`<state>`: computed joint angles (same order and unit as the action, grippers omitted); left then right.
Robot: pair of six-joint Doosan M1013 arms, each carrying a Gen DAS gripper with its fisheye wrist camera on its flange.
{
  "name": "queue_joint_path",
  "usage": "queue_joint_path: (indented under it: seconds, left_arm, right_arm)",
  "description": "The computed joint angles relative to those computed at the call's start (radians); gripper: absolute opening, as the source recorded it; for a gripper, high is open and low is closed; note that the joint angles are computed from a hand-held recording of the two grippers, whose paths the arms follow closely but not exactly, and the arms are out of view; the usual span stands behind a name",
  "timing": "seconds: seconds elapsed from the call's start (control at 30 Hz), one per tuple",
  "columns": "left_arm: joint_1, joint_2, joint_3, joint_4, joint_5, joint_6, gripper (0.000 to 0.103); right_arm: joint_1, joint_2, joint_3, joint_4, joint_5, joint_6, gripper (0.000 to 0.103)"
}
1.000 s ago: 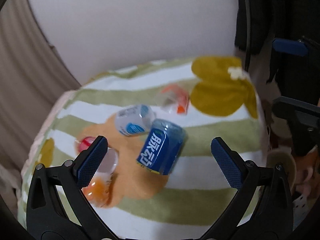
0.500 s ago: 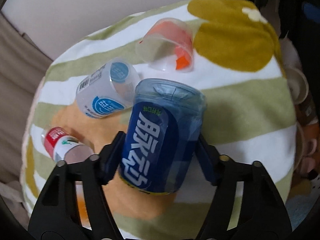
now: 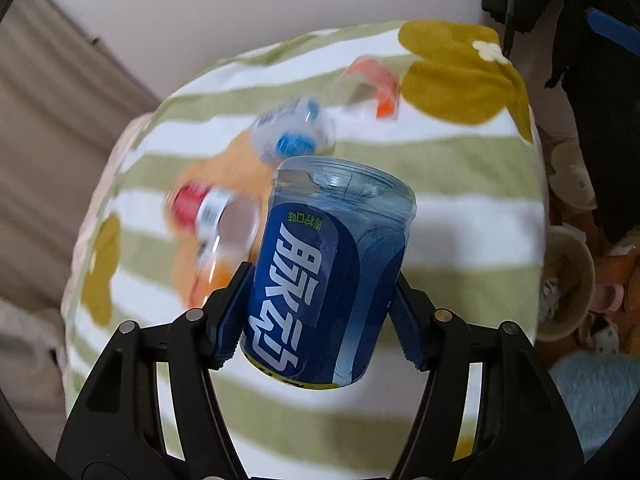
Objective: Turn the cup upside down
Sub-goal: 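Lift the blue cup with the left tool and release it on its side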
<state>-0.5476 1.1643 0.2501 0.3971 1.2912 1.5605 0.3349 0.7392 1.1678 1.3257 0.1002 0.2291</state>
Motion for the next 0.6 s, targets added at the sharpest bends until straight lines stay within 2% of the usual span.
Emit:
queue_joint_path:
  seconds: [0.07, 0.13, 0.23, 0.37, 0.6]
  left_arm:
    - [-0.005, -0.095, 0.191, 0.026, -0.061, -0.066, 0.061]
    - [-0.005, -0.156, 0.316, 0.038, -0.086, -0.136, 0.061]
    - [-0.001, -0.207, 0.437, 0.031, -0.121, -0.224, 0.061]
    - [0.008, -0.224, 0.514, 0.004, -0.138, -0.307, 0.061]
    - [0.013, -0.22, 0.55, -0.005, -0.143, -0.351, 0.061]
  right_arm:
    - [0.004, -0.012, 0.014, 0.067, 0.028, -0.053, 0.103]
    - [0.011, -0.023, 0.028, 0.074, 0.047, -0.049, 0.103]
    - [0.024, -0.035, 0.046, 0.088, 0.072, -0.065, 0.103]
    - [0.036, -0.044, 0.054, 0.026, 0.1, -0.006, 0.103]
    - [0.051, -0.052, 0.06, -0.051, 0.112, 0.064, 0.103]
